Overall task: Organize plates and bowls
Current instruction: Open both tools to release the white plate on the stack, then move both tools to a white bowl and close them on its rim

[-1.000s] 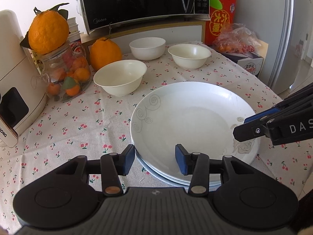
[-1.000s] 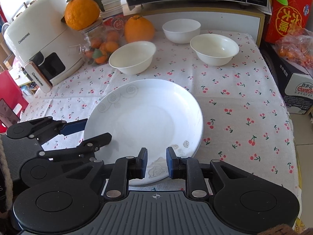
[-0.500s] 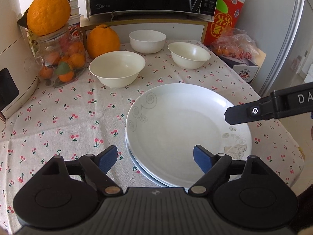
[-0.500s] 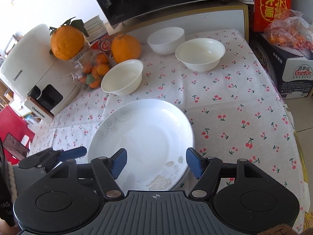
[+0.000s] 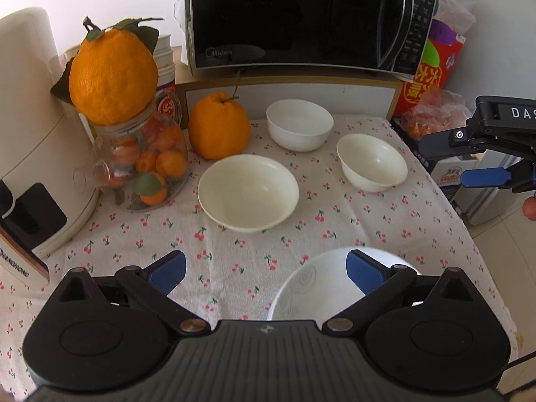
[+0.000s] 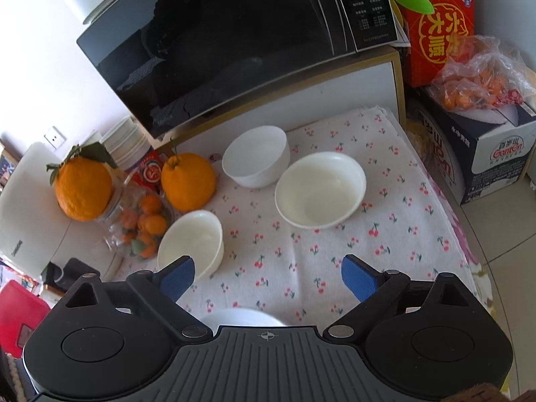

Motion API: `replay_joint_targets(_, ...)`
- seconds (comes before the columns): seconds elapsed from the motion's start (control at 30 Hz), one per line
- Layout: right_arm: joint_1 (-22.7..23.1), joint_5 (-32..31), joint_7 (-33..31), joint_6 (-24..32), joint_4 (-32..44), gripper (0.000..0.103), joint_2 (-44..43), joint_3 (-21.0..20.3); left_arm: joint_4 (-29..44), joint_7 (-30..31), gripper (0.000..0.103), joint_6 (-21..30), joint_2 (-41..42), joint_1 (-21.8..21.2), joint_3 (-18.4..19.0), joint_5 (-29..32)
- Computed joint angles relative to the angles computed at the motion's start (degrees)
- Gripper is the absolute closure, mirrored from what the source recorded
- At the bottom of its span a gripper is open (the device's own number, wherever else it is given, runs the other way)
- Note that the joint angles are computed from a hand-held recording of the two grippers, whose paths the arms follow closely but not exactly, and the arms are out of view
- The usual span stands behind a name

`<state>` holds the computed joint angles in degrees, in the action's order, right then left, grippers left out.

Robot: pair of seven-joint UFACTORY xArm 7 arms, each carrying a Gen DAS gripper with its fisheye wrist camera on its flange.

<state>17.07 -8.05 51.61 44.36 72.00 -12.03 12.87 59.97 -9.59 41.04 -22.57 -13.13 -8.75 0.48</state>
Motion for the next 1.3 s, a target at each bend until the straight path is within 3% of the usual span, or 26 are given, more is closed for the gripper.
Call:
replay_joint_targets(0.17,-0.96,2.48,-1.14,-3.72,5.80,0.004,7.29,-2.44,12.03,-8.20,0.001,2.67,10.00,2.11,-2.60,5.45)
replay_joint_targets(0.3,-1.71,9.18,-7.12,-6.81,9.90,0.004,13.03,-4.88,21.18,-15.59,0.001,5.38,17.58,0.92,-2.52,8.87)
replay_joint_targets(0.4,-2.39,10.14,-9.66,-8.63,11.57,0.004,16.10,-5.85,26.05,-19.82,0.001,4.70,22.66,-0.94,-1.70,11.19)
replay_joint_targets(0.47,-2.69,11.76,-11.36,-14.31,8.57,0.004,16.27,-6.56,28.45,-21.06,0.001,3.70,25.67,-2.23,-0.90,12.46)
replay_joint_targets(0.53,-4.38,19.58,-18.52,-18.97,6.72,0.004,17.27,-5.70,30.05,-21.82,0.005,1.74,28.53,-3.40,-0.09,13.17)
replay_joint_targets(0.67,-6.52,30.32,-25.66,-23.00,7.09,0.005,20.12,-4.70,31.67,-22.43,0.024,-2.80,33.04,-4.66,1.09,10.28)
replay_joint_targets(0.8,-6.09,30.25,-26.60,-25.73,8.69,0.012,23.02,-4.75,34.64,-22.73,0.041,-3.45,37.25,-6.13,2.47,10.04)
replay_joint_targets(1.07,-6.25,30.05,-23.51,-28.41,10.99,0.055,27.96,-3.82,37.25,-25.59,0.062,-5.67,41.56,-7.79,4.92,11.75)
replay_joint_targets(1.3,-5.46,27.06,-18.24,-29.84,11.02,0.073,29.31,-4.76,37.25,-29.20,0.071,-5.80,42.39,-9.16,6.20,14.83)
